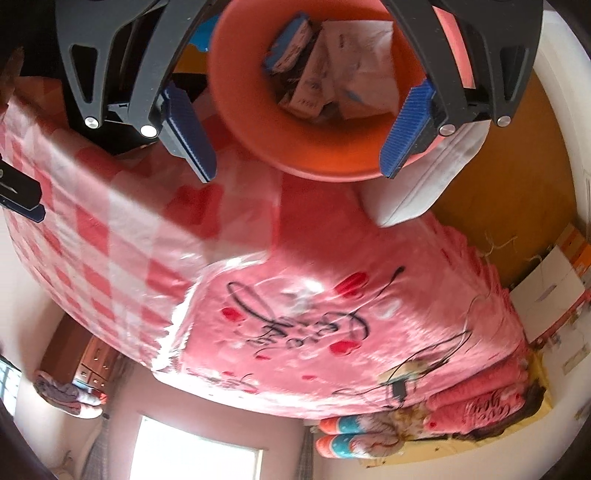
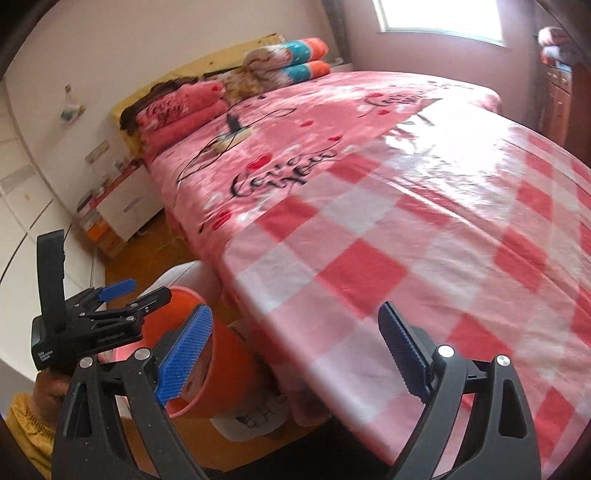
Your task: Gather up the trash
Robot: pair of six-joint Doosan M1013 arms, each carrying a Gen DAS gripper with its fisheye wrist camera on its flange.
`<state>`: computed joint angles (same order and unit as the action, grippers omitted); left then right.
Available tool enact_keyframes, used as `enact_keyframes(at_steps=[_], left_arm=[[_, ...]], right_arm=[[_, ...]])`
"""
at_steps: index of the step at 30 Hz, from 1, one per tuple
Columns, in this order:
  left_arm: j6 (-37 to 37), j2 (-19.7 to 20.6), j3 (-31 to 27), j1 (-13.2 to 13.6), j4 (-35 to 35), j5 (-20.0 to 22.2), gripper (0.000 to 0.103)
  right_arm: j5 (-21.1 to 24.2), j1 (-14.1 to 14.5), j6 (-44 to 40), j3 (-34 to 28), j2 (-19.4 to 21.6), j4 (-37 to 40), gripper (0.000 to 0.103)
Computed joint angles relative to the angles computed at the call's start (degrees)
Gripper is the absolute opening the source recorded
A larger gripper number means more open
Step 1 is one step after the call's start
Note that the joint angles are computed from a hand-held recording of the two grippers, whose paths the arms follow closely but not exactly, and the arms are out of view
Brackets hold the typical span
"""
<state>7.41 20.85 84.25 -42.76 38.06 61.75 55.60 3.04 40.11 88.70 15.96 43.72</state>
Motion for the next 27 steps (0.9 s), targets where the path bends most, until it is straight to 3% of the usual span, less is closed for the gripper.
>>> enact_keyframes(at_steps=[15, 27], left_arm=[[6.8, 4.5, -8.6, -0.4, 0.0, -4.1, 0.090], [10.7, 7.7, -14.2, -1.0, -1.0, -5.7, 0.090]], right_arm=[[-8.6, -3.9, 3.6, 0.7, -0.9, -0.5, 0.095], [-14.3, -7.0, 1.9, 2.2, -2.0, 3.4, 0.097]])
